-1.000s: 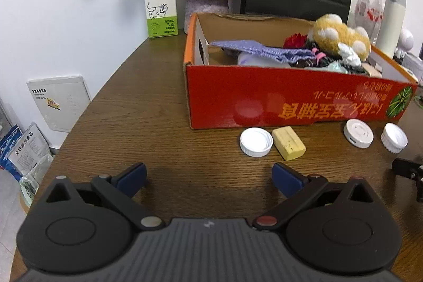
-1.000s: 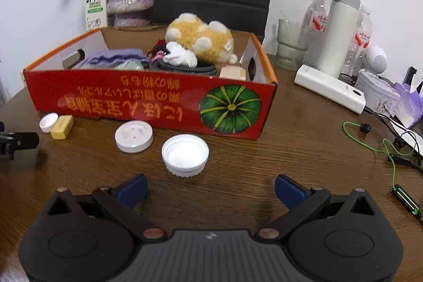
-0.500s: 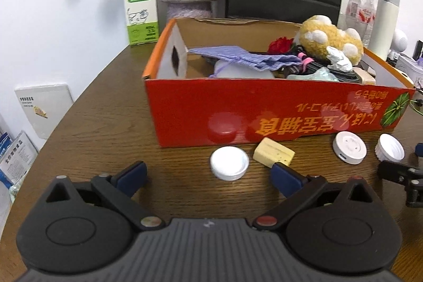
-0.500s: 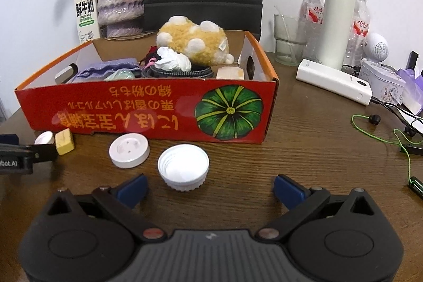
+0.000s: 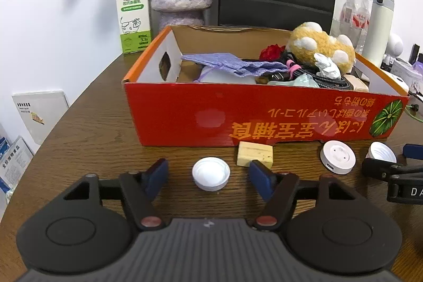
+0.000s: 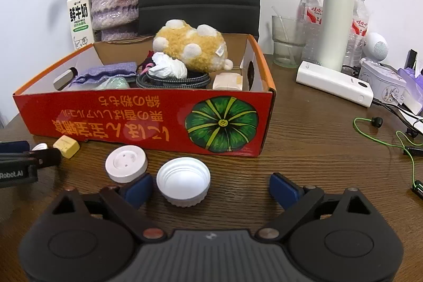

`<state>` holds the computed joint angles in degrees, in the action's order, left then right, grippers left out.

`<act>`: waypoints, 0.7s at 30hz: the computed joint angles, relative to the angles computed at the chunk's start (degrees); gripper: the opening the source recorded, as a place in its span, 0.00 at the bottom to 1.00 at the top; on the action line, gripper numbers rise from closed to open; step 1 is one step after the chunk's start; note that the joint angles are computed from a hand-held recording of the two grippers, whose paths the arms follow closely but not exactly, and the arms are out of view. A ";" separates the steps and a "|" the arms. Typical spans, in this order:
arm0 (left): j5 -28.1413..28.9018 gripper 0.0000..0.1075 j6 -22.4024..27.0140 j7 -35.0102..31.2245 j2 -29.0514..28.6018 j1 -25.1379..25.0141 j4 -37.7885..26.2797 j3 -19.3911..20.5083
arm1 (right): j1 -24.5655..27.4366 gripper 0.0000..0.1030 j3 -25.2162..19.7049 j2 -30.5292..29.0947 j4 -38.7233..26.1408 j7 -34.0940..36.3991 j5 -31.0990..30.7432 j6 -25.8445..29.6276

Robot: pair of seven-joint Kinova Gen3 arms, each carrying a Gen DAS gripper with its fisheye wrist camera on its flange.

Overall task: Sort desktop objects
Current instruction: 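Grasp a white round cap with the left gripper while the right grasps another cap, then carry both white caps into the cardboard box and release them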

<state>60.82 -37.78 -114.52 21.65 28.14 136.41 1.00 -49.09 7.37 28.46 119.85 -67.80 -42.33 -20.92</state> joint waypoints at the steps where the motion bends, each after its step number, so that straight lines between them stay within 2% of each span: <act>1: -0.29 0.65 -0.01 0.48 -0.14 -0.18 0.25 0.04 | -0.12 0.92 0.10 0.02 -0.02 0.10 -0.18 0.00; 5: 1.62 0.63 -0.82 -0.75 0.15 0.57 0.10 -0.10 | -0.08 0.92 0.06 -0.06 0.02 0.29 -0.35 0.00; 9: 3.05 0.54 -1.72 -1.21 0.23 0.78 0.12 0.23 | 0.07 0.92 -0.10 -0.05 0.02 0.29 -0.29 -0.04; 12: 1.85 0.45 -1.96 -0.43 0.09 0.29 0.59 0.56 | 0.68 0.89 -0.79 -0.14 0.21 -0.17 0.51 -0.42; 15: 0.00 0.28 -2.08 0.12 -0.06 0.31 1.04 0.81 | 2.50 0.68 -3.25 -0.51 1.41 -1.79 3.86 -2.58; 17: -0.40 0.28 -2.29 0.41 0.02 0.47 1.20 0.76 | 3.47 0.39 -4.69 -0.69 2.20 -2.77 5.97 -4.10; 21: -1.99 0.28 -1.86 1.89 -0.47 0.03 1.83 0.69 | 4.15 0.38 -5.56 -1.01 2.69 -3.13 7.07 -4.55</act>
